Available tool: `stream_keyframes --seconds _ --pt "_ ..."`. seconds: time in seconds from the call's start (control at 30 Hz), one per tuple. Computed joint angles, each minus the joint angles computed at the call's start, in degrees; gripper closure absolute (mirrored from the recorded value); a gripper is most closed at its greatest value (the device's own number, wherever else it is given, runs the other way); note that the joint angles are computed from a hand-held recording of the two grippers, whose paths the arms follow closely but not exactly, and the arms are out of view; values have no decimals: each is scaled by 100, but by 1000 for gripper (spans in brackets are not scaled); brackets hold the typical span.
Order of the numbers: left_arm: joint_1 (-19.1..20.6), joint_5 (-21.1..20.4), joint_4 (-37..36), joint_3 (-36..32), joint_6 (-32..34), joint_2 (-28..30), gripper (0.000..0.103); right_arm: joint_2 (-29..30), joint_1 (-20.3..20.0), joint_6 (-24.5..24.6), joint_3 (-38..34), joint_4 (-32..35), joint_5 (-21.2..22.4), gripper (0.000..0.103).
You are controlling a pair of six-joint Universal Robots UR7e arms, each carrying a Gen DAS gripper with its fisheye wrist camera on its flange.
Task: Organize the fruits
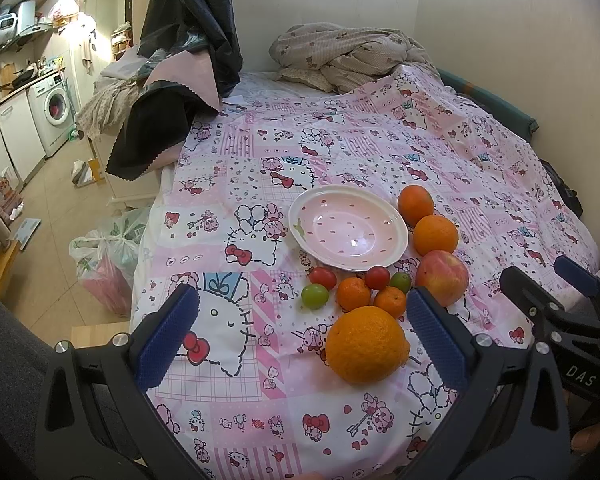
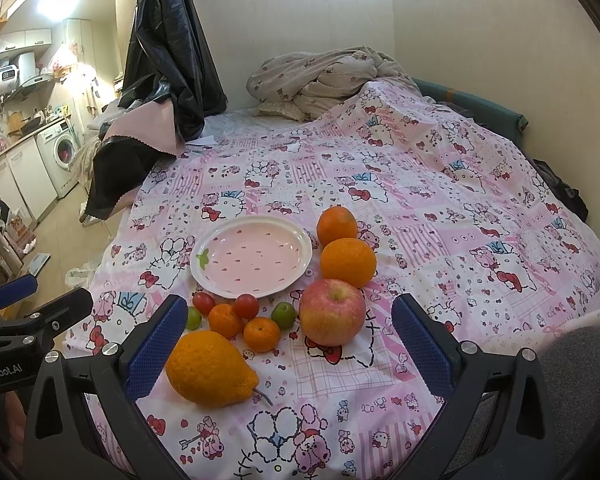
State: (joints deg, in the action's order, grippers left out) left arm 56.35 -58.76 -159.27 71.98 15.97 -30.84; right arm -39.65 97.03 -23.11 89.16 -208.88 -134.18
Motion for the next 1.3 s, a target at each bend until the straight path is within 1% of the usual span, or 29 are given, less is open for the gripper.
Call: stream_keyframes --seconds 1.3 --pt "12 -9 -1 9 7 -10 0 -6 5 -10 -4 -5 -36 0"
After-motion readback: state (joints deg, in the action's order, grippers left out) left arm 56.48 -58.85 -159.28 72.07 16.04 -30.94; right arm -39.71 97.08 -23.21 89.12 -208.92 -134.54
